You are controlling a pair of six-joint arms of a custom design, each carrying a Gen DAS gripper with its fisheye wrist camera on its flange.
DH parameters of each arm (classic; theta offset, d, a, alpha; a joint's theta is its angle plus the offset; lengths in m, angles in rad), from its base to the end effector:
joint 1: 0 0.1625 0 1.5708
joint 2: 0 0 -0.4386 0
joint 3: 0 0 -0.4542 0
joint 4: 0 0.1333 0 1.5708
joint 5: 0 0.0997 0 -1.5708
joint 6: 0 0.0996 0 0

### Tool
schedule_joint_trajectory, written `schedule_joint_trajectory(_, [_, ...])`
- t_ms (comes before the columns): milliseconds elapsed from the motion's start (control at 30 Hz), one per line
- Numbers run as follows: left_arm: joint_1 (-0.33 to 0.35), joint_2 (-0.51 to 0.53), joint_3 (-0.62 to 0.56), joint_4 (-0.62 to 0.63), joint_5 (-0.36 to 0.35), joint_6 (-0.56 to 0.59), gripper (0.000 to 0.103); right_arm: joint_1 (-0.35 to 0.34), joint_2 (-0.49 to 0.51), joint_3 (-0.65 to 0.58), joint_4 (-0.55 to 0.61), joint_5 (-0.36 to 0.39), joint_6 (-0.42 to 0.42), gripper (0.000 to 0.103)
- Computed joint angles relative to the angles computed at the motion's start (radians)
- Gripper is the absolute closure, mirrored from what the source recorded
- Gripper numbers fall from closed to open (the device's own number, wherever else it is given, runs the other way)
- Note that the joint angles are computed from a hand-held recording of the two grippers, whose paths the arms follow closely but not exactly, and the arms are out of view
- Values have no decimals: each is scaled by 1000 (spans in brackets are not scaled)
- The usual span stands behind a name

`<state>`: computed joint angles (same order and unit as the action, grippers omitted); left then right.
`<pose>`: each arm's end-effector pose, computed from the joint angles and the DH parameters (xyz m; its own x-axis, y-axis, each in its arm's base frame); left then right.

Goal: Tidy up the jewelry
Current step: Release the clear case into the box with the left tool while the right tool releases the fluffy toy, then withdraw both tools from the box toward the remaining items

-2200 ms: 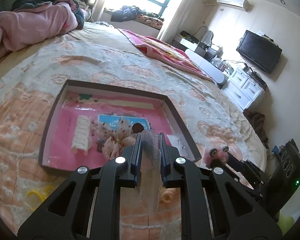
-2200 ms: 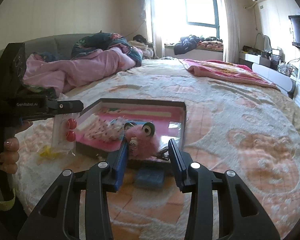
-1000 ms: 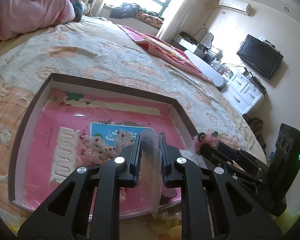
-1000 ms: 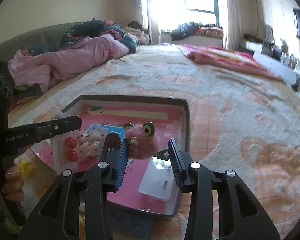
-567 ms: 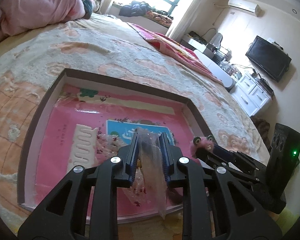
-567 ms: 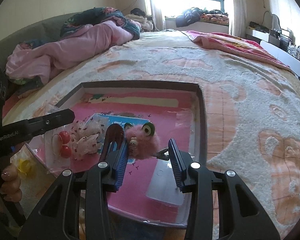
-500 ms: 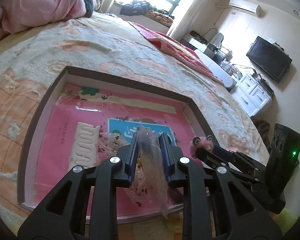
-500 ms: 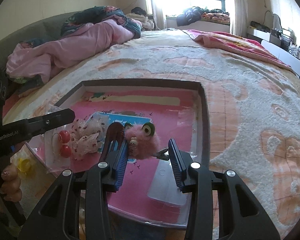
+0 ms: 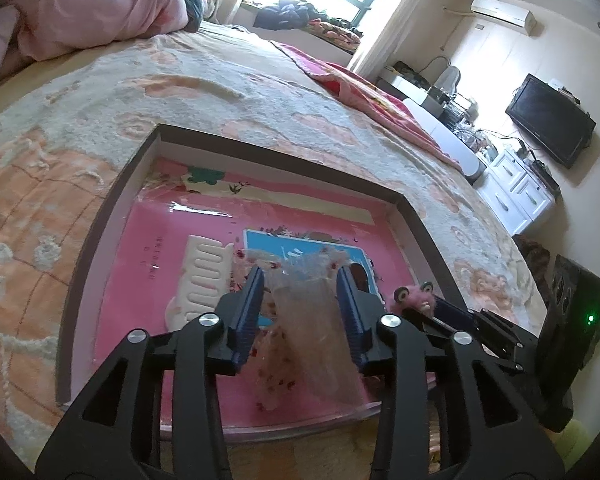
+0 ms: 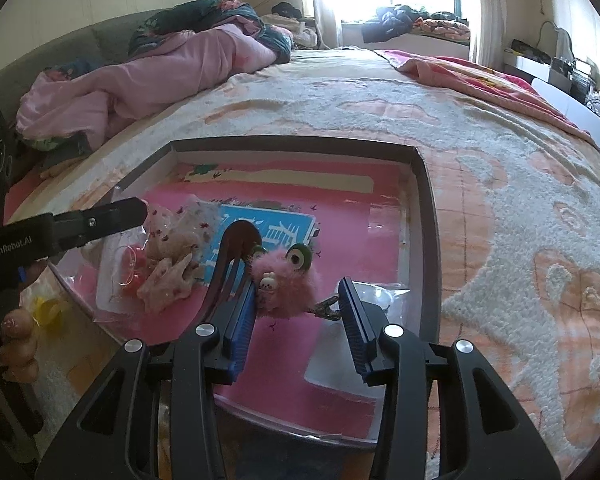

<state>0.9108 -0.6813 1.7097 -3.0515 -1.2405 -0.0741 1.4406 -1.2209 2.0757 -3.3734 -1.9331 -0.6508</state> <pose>-0.3020 -0.6593 0.0086 -0.8727 0.4141 -0.2586 0.4882 0.7433 -0.4574 0.0216 -0.5901 0.2585 -0.7538 -0.0268 0.6565 -0.4788 0.7067 -0.5208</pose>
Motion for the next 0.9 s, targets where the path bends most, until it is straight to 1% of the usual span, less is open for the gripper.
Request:
schedule_joint_trajectory(133, [-1, -7, 8, -2, 13, 1, 70, 4, 1, 7, -6, -9, -14, 62])
schedule_joint_trajectory(267, [-3, -16, 17, -5, 22, 2, 64, 4, 0, 8, -5, -6, -13, 61])
schedule_joint_trajectory(367, [-7, -26, 29, -11, 29, 3, 62, 3, -5, 12, -2, 1, -10, 58])
schedule_joint_trajectory(500, [-9, -37, 42, -20, 35, 9, 59, 2, -13, 20, -3, 10, -2, 49])
schedule_joint_trajectory(633, [-12, -44, 49, -25, 37, 12, 59, 1, -24, 34, -16, 18, 1, 46])
schedule_joint_trajectory(700, [-13, -48, 52, -28, 38, 15, 55, 2, -29, 42, -33, 20, 2, 39])
schedule_joint_trajectory(833, [-21, -60, 64, -37, 44, 27, 52, -2, -43, 55, -51, 33, 12, 35])
schedule_joint_trajectory(900, [-26, -68, 71, -43, 46, 32, 49, -2, -51, 63, -69, 39, 12, 30])
